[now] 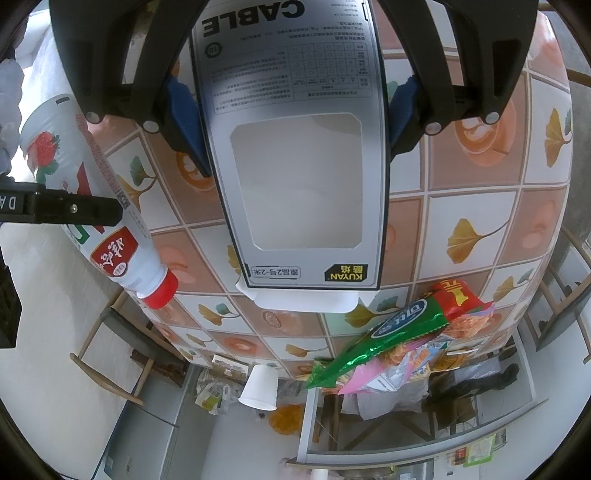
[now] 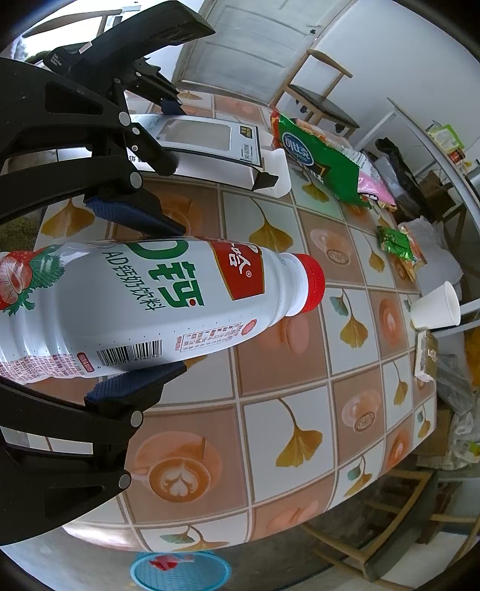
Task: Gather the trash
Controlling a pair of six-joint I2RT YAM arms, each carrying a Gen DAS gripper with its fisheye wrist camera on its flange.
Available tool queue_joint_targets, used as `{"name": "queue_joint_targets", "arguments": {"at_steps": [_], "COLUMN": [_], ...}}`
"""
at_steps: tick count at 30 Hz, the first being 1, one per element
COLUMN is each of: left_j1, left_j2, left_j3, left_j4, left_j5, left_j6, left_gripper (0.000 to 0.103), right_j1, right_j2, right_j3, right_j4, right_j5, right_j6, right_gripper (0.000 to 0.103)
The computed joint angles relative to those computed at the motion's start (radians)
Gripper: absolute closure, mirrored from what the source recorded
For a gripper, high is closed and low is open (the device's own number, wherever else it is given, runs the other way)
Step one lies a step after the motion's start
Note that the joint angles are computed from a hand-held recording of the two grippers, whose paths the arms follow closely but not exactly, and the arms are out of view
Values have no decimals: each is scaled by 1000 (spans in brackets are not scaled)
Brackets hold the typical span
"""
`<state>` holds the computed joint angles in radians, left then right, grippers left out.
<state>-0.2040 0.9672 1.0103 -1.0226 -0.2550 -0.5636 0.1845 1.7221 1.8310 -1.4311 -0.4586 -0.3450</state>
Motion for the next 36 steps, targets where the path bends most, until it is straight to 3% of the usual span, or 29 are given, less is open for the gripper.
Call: {"name": "queue_joint_targets", "arguments": {"at_steps": [16, 20, 26, 32, 36], "left_j1": [-76, -146, -236, -292, -337], "left_j2": [-39, -17, 79, 317, 609], "left_j3": [65, 133, 293, 535, 814], "left_j4": [-54, -93, -102, -8, 4], "left_j5": [-68, -135, -145, 51, 230], "left_j6": [-56, -59, -14, 76, 132], "left_gripper": [22, 22, 22, 22, 22], "right_j1": [-62, -139, -355, -688, -869], "right_j2": [-26, -47, -65, 19, 128], "right_j3": [21, 10, 24, 181, 299], "right_j4": [-13, -12, -44, -102, -79], "right_j5": [-57, -121, -240, -288, -247], "right_j6": [-24, -49, -107, -196, -178], "right_gripper": [40, 40, 40, 40, 40]}}
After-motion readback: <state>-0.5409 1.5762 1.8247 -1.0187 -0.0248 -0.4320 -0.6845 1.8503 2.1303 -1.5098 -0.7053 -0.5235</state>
